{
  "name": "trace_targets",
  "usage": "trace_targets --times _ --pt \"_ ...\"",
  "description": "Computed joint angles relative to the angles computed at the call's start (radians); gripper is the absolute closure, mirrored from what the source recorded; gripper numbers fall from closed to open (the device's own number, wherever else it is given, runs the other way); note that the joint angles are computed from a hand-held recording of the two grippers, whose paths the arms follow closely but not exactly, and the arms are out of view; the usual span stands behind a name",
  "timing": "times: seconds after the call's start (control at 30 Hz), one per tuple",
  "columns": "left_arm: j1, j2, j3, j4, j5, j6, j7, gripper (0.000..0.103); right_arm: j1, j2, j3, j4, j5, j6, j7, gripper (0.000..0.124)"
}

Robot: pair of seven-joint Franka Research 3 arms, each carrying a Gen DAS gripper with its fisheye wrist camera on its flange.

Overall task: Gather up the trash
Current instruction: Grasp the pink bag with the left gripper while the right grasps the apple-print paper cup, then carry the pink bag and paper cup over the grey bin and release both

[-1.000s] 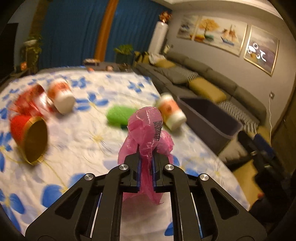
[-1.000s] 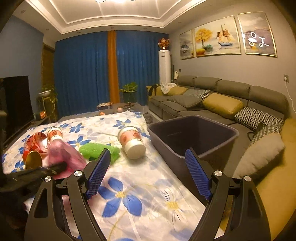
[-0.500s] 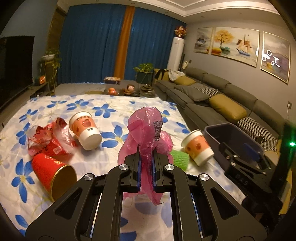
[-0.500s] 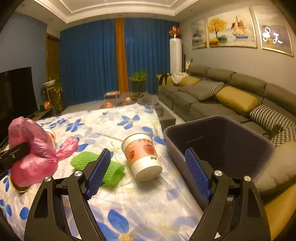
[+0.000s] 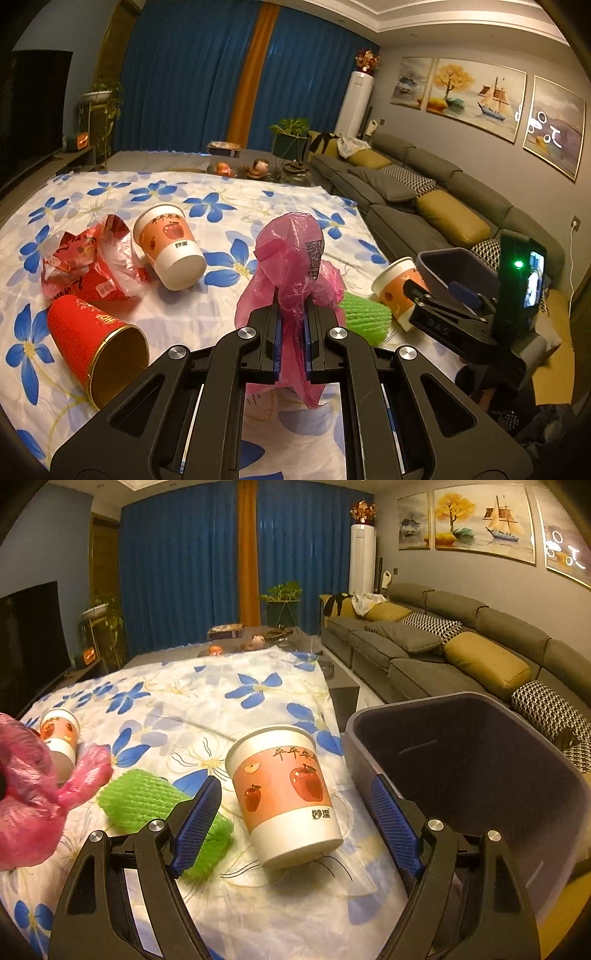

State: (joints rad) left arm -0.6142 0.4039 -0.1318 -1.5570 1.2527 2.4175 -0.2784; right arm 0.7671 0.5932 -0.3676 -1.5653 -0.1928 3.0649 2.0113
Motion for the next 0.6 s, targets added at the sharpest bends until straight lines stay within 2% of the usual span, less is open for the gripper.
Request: trace_targets --times 0.07,0.13,0.2,0.27,0.33,0.5,0.6 --pt "0.003 0.0 -0.001 -0.002 -0.005 0.007 0.0 0.095 -0.021 0.017 0.023 0.033 0.005 -0.031 -0.018 0.048" --pt "0.006 -0.001 0.0 -0.007 -0.007 0.014 -0.004 0.095 -0.074 0.032 0.088 0.075 0.022 -0.072 -0.054 0.051" --pt "0.008 -0.003 0.0 -0.01 -0.009 0.02 -0.008 0.095 -0.092 0.042 0.108 0.097 0.022 -0.093 -0.064 0.052" --pt "0.011 -0.003 0.0 -0.011 -0.011 0.026 -0.008 0.095 -0.123 0.051 0.15 0.12 0.029 -0.121 -0.093 0.061" --pt "0.012 -0.003 0.0 -0.011 -0.014 0.028 -0.006 0.095 -0.145 0.055 0.181 0.134 0.036 -0.142 -0.118 0.063" --pt "0.012 -0.002 0.001 -0.012 -0.018 0.033 -0.004 0.095 -0.147 0.044 0.188 0.109 0.031 -0.114 -0.127 0.067" --pt "0.013 0.004 0.001 -0.008 -0.024 0.039 0.003 0.095 -0.117 0.016 0.151 0.053 0.024 -0.056 -0.1 0.068"
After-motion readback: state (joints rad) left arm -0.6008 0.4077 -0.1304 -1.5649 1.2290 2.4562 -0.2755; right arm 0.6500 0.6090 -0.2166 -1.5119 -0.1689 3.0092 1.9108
